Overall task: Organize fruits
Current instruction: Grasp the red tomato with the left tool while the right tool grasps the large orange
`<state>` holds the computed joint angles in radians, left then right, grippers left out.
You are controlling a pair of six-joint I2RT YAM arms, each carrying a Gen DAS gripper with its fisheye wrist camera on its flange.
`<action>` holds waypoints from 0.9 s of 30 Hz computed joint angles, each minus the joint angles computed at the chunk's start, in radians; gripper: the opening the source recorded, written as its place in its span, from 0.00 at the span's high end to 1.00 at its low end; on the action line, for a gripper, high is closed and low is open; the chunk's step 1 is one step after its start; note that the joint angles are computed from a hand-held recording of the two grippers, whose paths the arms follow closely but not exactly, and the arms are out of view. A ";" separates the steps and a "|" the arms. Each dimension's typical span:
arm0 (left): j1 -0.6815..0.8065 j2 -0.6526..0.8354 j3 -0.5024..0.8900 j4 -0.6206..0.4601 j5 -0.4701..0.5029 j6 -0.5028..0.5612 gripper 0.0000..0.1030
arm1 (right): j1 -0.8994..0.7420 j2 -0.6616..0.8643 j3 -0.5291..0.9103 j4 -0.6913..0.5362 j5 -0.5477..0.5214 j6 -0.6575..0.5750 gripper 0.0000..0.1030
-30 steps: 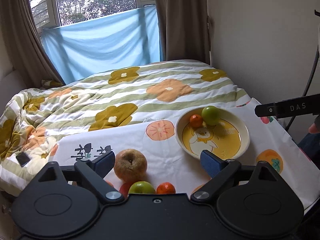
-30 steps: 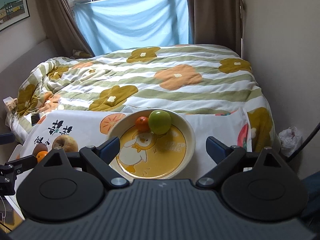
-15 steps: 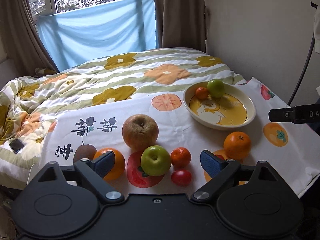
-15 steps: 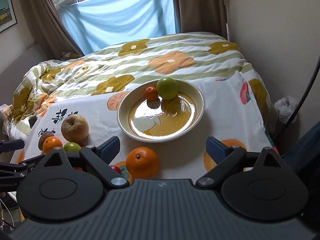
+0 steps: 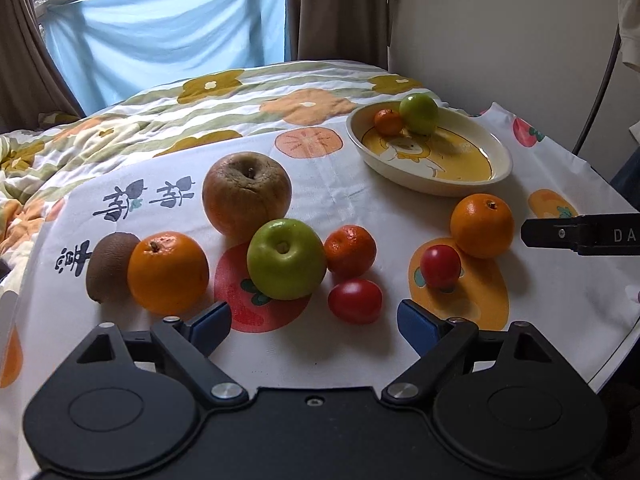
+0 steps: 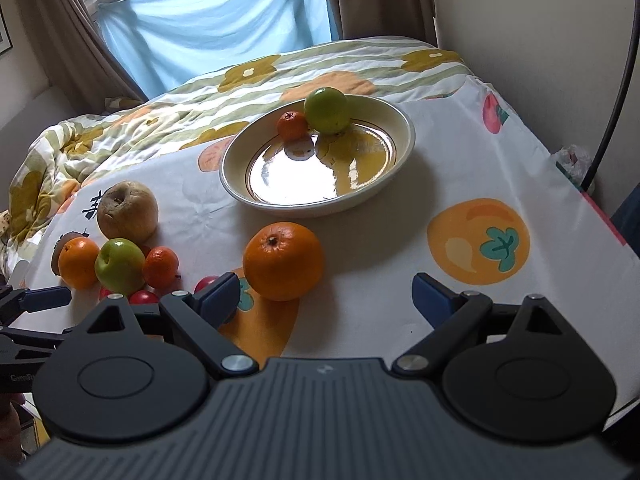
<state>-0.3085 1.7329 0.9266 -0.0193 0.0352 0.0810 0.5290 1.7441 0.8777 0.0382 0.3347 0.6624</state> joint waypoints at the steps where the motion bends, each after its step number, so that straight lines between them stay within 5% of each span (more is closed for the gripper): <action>1: -0.001 0.012 0.006 0.001 0.006 0.003 0.16 | 0.000 0.007 -0.002 0.009 -0.001 0.001 0.00; 22: -0.031 0.123 0.079 -0.001 0.042 -0.004 0.60 | -0.018 0.080 0.032 0.048 -0.038 -0.023 0.00; 27: -0.030 0.126 0.080 0.003 0.042 0.003 0.61 | -0.024 0.103 0.053 0.064 -0.062 -0.033 0.00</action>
<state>-0.3390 1.8593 1.0063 -0.0161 0.0776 0.0836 0.5047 1.8467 0.9309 0.1022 0.2726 0.6299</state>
